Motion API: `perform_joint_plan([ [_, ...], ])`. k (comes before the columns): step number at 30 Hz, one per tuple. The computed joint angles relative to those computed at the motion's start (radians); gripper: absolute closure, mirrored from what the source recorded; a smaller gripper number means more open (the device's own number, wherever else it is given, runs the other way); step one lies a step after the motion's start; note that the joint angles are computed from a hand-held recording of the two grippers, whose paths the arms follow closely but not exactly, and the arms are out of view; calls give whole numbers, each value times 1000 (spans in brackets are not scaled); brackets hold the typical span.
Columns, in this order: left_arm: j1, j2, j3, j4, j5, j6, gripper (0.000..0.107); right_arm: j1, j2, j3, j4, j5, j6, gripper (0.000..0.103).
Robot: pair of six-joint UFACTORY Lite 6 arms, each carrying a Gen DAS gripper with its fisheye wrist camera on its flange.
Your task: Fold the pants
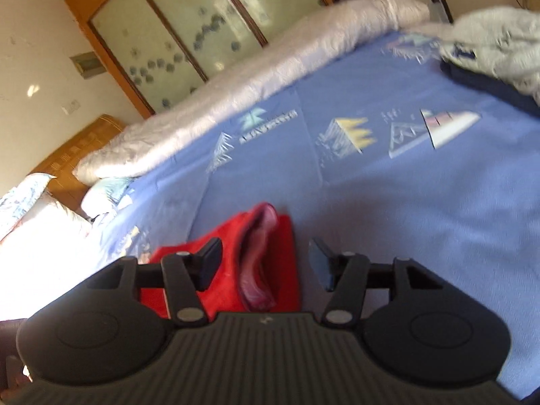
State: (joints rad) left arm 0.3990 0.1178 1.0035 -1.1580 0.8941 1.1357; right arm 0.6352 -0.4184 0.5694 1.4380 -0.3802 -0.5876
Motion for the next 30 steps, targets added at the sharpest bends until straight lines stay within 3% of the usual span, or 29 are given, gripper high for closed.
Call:
perform_joint_plan([
  [2,-21,21,21,-39,20,10,47,29,41,49,-15,-5,-31,66],
  [4,-66,25,16,-33,-8,9,47,46,101,90,-85,9,0,68],
  [8,-191,8,-47,52,-199,-20,47,3,236,130,-260,77,145,70],
  [11,-271,-24,-149,38,-379,50,47,-18,331,145,-143,105,74,70],
  [13,-319,-73,-209,4,-463,118,45,18,344,132,-147,54,102,69],
  [16,-384,-103,-235,65,-551,52,41,46,358,169,3,29,-77,69],
  [19,-421,-131,-241,187,-588,-83,41,34,339,156,-13,47,-43,68],
  [22,-435,-172,-245,363,-588,-275,39,36,266,129,84,68,-103,64],
  [30,-347,-242,-267,415,-577,-290,32,52,94,50,275,75,-205,60],
])
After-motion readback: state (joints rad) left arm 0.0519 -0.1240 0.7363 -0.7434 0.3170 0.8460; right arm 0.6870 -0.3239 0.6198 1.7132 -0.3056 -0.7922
